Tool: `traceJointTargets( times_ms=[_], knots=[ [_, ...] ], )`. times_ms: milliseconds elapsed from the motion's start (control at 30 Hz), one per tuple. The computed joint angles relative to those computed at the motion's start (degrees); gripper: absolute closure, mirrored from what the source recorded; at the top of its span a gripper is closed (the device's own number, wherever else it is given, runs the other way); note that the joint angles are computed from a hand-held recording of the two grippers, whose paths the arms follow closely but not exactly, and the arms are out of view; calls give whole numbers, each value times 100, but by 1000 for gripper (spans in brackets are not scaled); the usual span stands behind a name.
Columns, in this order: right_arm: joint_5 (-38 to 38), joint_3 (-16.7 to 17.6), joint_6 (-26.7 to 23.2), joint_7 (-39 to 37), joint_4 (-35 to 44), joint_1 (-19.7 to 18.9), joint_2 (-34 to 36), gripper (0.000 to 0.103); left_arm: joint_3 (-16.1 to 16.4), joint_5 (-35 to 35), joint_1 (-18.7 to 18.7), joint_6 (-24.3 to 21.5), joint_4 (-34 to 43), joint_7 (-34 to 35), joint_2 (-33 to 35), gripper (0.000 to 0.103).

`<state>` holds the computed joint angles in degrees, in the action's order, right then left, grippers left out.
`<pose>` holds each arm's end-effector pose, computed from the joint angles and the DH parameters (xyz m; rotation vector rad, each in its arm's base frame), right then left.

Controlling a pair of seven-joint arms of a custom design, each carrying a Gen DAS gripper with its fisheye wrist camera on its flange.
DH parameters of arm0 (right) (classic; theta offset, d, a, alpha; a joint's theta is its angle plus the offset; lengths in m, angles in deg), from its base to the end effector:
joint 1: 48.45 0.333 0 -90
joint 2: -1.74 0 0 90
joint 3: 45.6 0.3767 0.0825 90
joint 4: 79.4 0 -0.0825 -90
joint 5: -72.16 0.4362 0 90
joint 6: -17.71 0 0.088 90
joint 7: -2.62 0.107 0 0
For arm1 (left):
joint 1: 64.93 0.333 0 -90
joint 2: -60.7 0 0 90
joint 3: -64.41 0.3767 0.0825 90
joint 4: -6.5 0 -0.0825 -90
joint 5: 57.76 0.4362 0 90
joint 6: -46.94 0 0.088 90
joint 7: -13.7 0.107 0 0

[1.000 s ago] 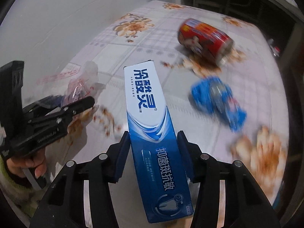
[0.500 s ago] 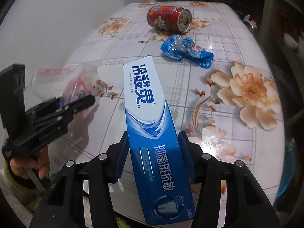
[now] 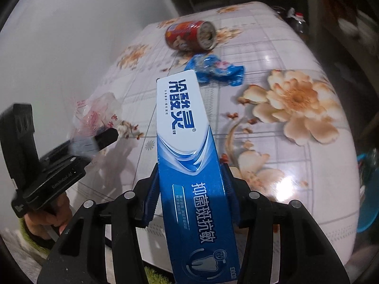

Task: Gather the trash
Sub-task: 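Carry the toothpaste box and clear bag over the blue wastebasket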

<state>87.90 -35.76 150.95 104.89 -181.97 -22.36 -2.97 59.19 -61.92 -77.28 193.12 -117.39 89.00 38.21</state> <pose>0.5036 0.3768 0.7008 -1.9934 1.4826 0.0046 0.4880 -0.1629 0.6923 -1.8426 1.8682 -0.9625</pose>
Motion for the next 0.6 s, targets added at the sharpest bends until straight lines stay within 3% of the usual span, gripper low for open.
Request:
traceJointTargets(
  times_ms=[267,600],
  knots=[
    [475,-129,308,204,-473,-145,-436,57,-31,-164,-191,165,348,286,235,77],
    [318,-169,529,746,-1204,-503,-1295,56,-143,-861,-569,236,1078,1064,878,77]
  ],
)
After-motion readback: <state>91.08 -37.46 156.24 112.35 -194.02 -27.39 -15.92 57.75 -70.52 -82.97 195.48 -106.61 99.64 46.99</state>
